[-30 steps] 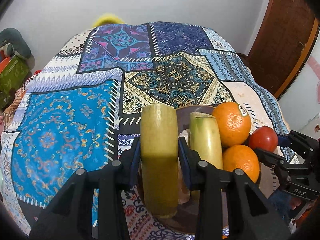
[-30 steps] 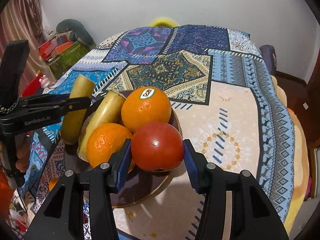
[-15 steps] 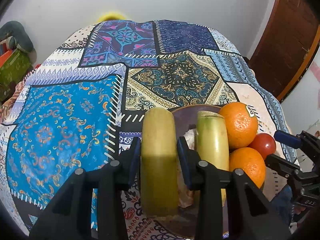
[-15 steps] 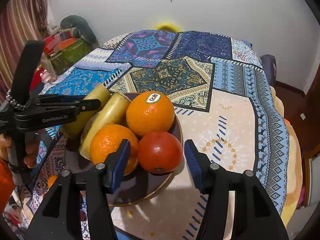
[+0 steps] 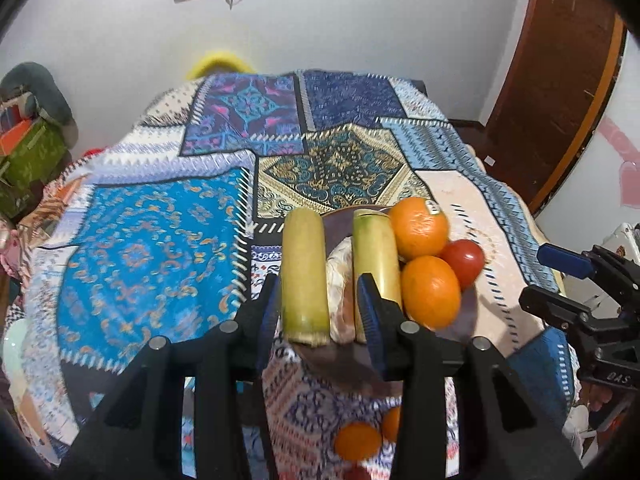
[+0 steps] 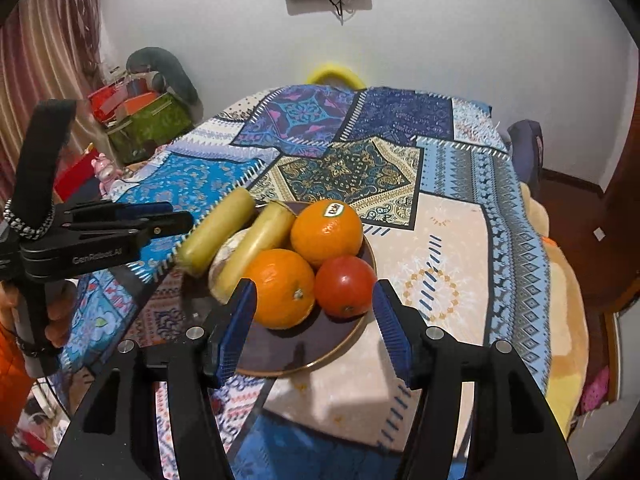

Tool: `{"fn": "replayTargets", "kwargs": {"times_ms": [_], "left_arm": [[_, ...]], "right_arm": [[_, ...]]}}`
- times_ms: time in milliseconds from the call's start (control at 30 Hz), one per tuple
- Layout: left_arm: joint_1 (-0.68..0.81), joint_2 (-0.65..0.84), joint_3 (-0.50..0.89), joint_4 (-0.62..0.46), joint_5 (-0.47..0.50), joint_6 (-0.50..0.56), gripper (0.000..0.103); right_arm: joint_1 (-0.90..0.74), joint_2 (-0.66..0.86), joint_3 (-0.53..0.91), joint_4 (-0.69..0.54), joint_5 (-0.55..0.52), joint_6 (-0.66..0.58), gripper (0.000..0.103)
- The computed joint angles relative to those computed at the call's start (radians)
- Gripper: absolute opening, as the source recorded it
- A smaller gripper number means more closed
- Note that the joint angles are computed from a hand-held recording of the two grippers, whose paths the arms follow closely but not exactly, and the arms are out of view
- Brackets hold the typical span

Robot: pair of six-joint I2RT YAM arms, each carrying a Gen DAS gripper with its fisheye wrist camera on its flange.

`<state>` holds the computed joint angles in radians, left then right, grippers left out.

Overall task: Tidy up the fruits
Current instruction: 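Open both grippers and move them back toward the loose tangerines on the quilt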

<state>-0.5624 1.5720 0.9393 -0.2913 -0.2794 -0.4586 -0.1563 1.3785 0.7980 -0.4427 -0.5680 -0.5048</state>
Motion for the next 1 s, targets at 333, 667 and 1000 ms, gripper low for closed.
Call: {"fn": "replayTargets", "kwargs": {"times_ms": [333, 667, 1000], "left_arm": [[-0.153, -0.292, -0.132, -0.143, -0.124, -0.096, 0.05], [-0.273, -0.496, -0.266, -0.266, -0.19, -0.219, 0.058], [-0.227, -0.548, -0.423, -0.205, -0.094, -0.249, 0.058]], "right_arm": [[0.004, -0.249, -0.088, -0.096, 0.009, -0.01, 0.063], [0.105, -0.401, -0.198, -0.116, 0.093, 0.046, 0.067], [0.301, -0.343, -0.294, -0.013, 0.226, 0.144, 0.067]]}}
